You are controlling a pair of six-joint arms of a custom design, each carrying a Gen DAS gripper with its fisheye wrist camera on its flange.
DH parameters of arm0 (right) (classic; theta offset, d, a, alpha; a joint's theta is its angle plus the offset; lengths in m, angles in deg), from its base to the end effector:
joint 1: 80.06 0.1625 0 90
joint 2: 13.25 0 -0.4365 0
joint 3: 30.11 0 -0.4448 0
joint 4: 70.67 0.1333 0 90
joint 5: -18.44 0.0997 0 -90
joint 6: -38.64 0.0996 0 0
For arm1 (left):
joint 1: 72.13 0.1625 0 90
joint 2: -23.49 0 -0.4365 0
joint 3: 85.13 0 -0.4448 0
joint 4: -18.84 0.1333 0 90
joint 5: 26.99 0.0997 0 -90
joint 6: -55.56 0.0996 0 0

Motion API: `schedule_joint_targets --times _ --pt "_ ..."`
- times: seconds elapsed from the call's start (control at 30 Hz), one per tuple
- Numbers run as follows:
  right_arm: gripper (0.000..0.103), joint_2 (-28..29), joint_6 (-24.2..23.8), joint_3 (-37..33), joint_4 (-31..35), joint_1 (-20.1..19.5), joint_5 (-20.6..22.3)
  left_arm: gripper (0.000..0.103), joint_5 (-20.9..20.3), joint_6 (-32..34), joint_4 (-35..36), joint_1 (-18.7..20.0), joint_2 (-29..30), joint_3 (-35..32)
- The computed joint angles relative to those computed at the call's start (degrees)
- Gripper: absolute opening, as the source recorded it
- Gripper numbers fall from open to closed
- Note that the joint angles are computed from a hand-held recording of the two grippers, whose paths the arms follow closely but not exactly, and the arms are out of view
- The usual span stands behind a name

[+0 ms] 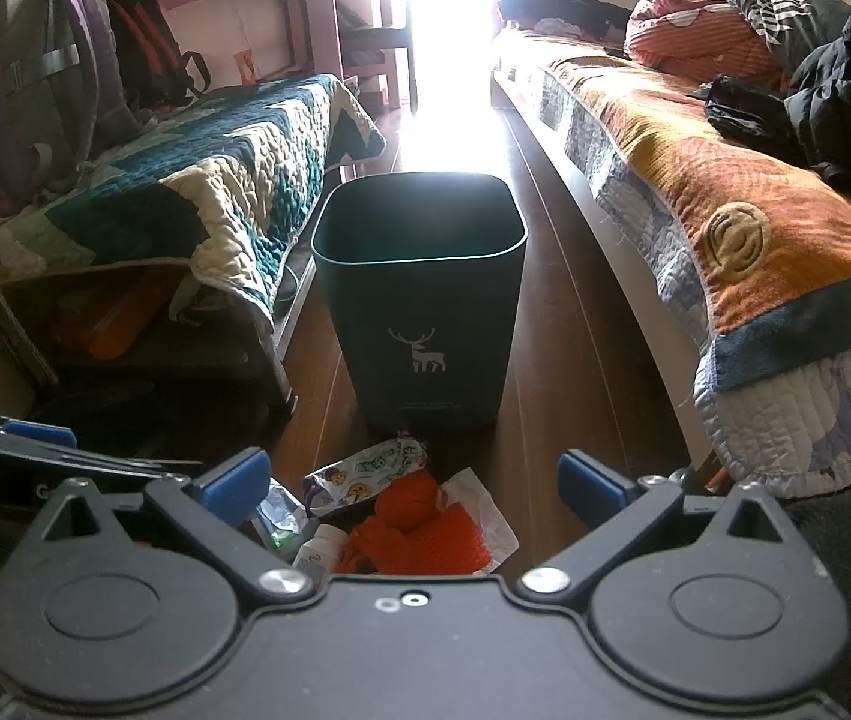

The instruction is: Collect trash

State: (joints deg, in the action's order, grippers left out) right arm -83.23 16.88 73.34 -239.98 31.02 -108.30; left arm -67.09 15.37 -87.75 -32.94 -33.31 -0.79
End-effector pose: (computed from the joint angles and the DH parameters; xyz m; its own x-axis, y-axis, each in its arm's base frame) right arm 0.3016 -0.5774 0.3432 -0.7449 -0.1368 0.6530 -0.5671 0.6453 -0.5118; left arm -0.4250 -0.6168 0.2402 -0.7160 0.0512 -0.6963 0.3913 0.8553 -0.3395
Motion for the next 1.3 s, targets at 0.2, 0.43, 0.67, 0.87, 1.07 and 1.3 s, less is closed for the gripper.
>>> schedule_joint_targets --times 0.2,0.43,0.67,0.87,1.07,1.3 --pt "0.102 1.51 -4.24 -3.42 0.33 0.15 0.80 0.101 1.24 0.04 0.93 0.13 0.41 -0.62" --pt "0.102 6.03 -11.08 -13.50 1.72 -0.39 1.40 0.100 2.31 1.50 0.72 0.98 2.43 -3.73" --pt "0.099 12.45 -11.37 -26.92 12.27 -2.55 3.46 0.100 3.56 6.32 -0.35 2.43 5.90 -8.40" --pt "0.086 21.78 -9.56 -42.67 20.97 -4.66 0.74 0.100 2.82 13.82 -3.48 4.77 8.55 -11.71" --pt "0.072 31.75 -4.74 -59.56 33.69 -7.04 -0.95 0.100 1.64 18.62 -4.09 7.53 10.77 -14.65" --pt "0.046 42.69 -3.60 -76.00 43.22 -8.62 -6.27 0.100 -2.06 21.75 -2.62 11.38 13.50 -18.37"
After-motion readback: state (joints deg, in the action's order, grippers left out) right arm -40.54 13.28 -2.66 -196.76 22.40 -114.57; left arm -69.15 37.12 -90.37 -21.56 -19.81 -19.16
